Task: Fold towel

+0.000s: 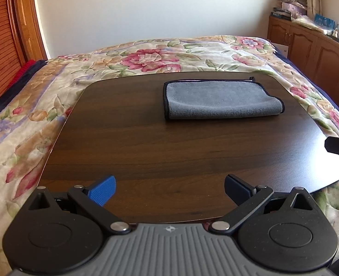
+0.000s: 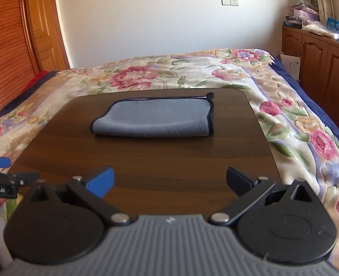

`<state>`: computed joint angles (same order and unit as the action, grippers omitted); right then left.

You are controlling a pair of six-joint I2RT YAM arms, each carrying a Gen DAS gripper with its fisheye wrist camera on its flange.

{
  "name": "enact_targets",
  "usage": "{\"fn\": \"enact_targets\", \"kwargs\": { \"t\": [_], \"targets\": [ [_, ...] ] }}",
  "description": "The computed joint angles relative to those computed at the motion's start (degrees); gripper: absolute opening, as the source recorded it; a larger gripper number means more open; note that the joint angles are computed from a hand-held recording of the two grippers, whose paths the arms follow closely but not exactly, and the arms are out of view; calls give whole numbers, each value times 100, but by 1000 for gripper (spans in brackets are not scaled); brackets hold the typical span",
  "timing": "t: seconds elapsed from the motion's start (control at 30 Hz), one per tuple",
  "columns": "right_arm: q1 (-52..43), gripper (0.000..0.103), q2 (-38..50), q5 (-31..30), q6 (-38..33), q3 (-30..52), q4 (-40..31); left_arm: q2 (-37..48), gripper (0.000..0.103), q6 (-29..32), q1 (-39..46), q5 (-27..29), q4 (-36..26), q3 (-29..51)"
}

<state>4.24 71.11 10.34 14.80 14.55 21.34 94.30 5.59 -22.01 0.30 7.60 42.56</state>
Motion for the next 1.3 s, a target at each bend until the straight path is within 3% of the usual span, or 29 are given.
{"fn": "enact_targets", "kwargs": {
  "t": [1.3],
  "targets": [
    [-162, 103, 122, -89, -112, -26, 112, 11, 100, -156, 80, -116, 225, -40]
  ]
}}
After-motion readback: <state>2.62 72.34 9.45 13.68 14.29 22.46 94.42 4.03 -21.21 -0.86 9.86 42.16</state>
